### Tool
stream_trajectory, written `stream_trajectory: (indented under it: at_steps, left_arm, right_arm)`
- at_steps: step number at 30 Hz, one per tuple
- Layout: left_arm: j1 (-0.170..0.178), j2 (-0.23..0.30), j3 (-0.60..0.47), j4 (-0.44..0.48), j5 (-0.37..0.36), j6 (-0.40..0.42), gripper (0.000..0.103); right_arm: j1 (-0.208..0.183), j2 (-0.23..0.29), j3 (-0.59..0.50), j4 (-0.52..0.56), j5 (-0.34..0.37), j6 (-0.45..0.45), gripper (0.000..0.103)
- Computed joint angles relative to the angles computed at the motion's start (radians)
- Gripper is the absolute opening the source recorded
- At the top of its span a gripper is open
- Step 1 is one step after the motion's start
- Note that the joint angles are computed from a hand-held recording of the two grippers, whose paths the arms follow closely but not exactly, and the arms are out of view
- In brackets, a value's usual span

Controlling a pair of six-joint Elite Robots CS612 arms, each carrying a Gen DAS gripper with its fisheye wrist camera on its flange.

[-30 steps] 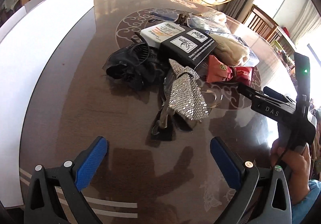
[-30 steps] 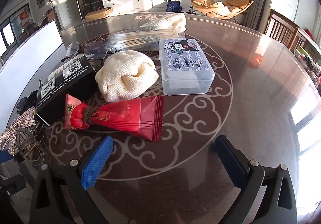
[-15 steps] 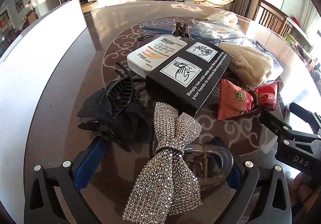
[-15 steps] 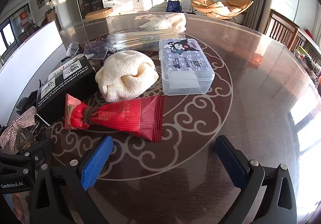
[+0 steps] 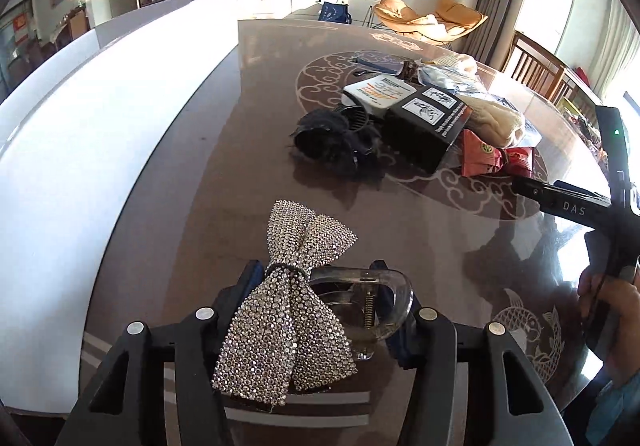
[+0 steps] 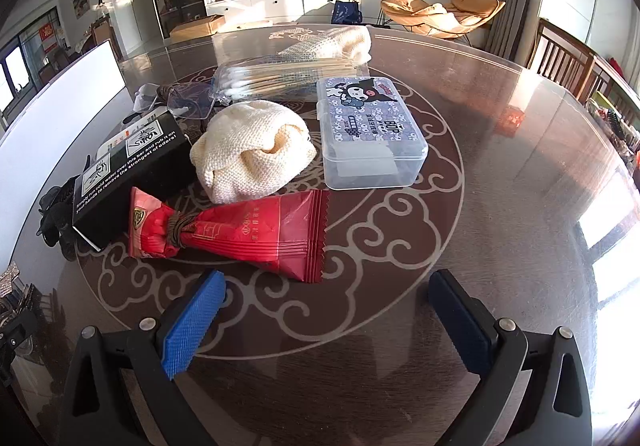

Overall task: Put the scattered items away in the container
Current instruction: 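Lower the left tool onto the silver rhinestone bow tie and close it, then grasp the black hair claw clip with the right tool while the left tool holds the bow tie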

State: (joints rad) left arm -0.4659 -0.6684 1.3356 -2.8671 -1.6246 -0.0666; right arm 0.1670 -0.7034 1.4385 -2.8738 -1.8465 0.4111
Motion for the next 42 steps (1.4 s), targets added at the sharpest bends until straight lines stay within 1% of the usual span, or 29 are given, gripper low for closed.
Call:
stream_trajectory:
  at_steps: [1, 2, 3, 5, 6, 7, 8, 9, 10, 13, 16, 19, 21, 23, 24, 25, 26, 27, 28, 29, 30, 31, 32, 34, 38, 40, 42]
  left_arm:
    - [0.002, -0.001, 0.008, -0.016, 0.018, -0.007, 0.054]
    - [0.002, 0.0, 0.011, -0.027, 0.037, -0.01, 0.054]
    - [0.002, 0.001, 0.015, -0.039, 0.052, -0.007, 0.054]
    - [0.001, 0.006, 0.019, -0.067, 0.073, -0.006, 0.054]
    - [-0.001, 0.009, 0.018, -0.077, 0.085, -0.008, 0.054]
    - [-0.004, 0.012, 0.017, -0.085, 0.101, -0.006, 0.054]
    - [-0.005, 0.015, 0.015, -0.092, 0.109, -0.003, 0.054]
    - [-0.004, 0.017, 0.013, -0.095, 0.106, -0.008, 0.054]
    - [-0.003, 0.017, 0.013, -0.096, 0.103, -0.012, 0.053]
    - [0.005, 0.017, 0.013, -0.096, 0.113, -0.034, 0.053]
    - [0.018, 0.018, 0.01, -0.093, 0.115, -0.089, 0.053]
    - [0.029, 0.023, 0.0, -0.093, 0.095, -0.13, 0.053]
    - [0.028, 0.024, -0.002, -0.092, 0.104, -0.128, 0.053]
    - [0.021, 0.023, 0.004, -0.097, 0.13, -0.111, 0.053]
    - [0.018, 0.024, 0.005, -0.098, 0.143, -0.102, 0.053]
    - [0.015, 0.026, 0.003, -0.098, 0.153, -0.094, 0.053]
    - [0.013, 0.028, 0.001, -0.099, 0.161, -0.088, 0.053]
    - [0.012, 0.03, -0.002, -0.099, 0.168, -0.084, 0.053]
    - [0.01, 0.031, -0.003, -0.101, 0.174, -0.079, 0.054]
    - [0.009, 0.033, -0.004, -0.102, 0.178, -0.078, 0.054]
    - [0.01, 0.034, -0.005, -0.103, 0.177, -0.08, 0.054]
    - [0.01, 0.035, -0.007, -0.103, 0.178, -0.081, 0.054]
    - [0.01, 0.036, -0.008, -0.104, 0.176, -0.08, 0.054]
    - [0.008, 0.038, -0.01, -0.108, 0.167, -0.065, 0.054]
    - [0.001, 0.036, -0.003, -0.115, 0.136, -0.02, 0.054]
    - [-0.006, 0.029, 0.002, -0.106, 0.125, -0.011, 0.054]
    - [-0.016, 0.029, -0.003, -0.09, 0.118, -0.002, 0.054]
  right_arm:
    - [0.002, -0.005, 0.009, -0.006, 0.005, 0.012, 0.102]
    - [0.006, -0.013, 0.026, -0.027, 0.027, 0.024, 0.102]
    - [0.008, -0.021, 0.051, -0.079, 0.086, 0.021, 0.102]
    - [0.009, -0.028, 0.092, -0.2, 0.282, -0.028, 0.102]
    - [0.013, -0.024, 0.092, -0.221, 0.368, -0.069, 0.102]
    - [0.021, -0.018, 0.078, -0.206, 0.417, -0.122, 0.102]
    - [0.034, -0.01, 0.053, -0.168, 0.425, -0.172, 0.102]
    - [0.045, 0.0, 0.023, -0.13, 0.414, -0.208, 0.102]
    - [0.053, 0.013, -0.009, -0.101, 0.404, -0.227, 0.102]
    - [0.057, 0.061, -0.114, -0.027, 0.421, -0.247, 0.102]
    - [0.054, 0.115, -0.241, 0.072, 0.45, -0.236, 0.103]
    - [0.053, 0.17, -0.353, 0.13, 0.456, -0.175, 0.103]
    - [0.06, 0.206, -0.425, 0.16, 0.431, -0.148, 0.103]
    - [0.07, 0.237, -0.488, 0.187, 0.388, -0.148, 0.103]
    - [0.077, 0.252, -0.517, 0.205, 0.356, -0.164, 0.103]
    - [0.087, 0.264, -0.548, 0.238, 0.317, -0.199, 0.103]
    - [0.097, 0.276, -0.578, 0.277, 0.277, -0.251, 0.102]
    - [0.107, 0.283, -0.596, 0.301, 0.235, -0.297, 0.1]
    - [0.112, 0.282, -0.59, 0.288, 0.222, -0.324, 0.097]
    - [0.112, 0.273, -0.567, 0.255, 0.224, -0.334, 0.086]
    - [0.11, 0.263, -0.542, 0.222, 0.23, -0.34, 0.077]
    - [0.108, 0.251, -0.515, 0.194, 0.23, -0.345, 0.054]
    - [0.105, 0.238, -0.49, 0.178, 0.233, -0.344, 0.038]
    - [0.094, 0.209, -0.43, 0.148, 0.266, -0.34, 0.038]
    - [0.072, 0.108, -0.22, 0.038, 0.284, -0.367, 0.038]
    - [0.059, 0.053, -0.104, -0.021, 0.279, -0.368, 0.038]
    - [0.047, 0.01, -0.008, -0.078, 0.254, -0.378, 0.038]
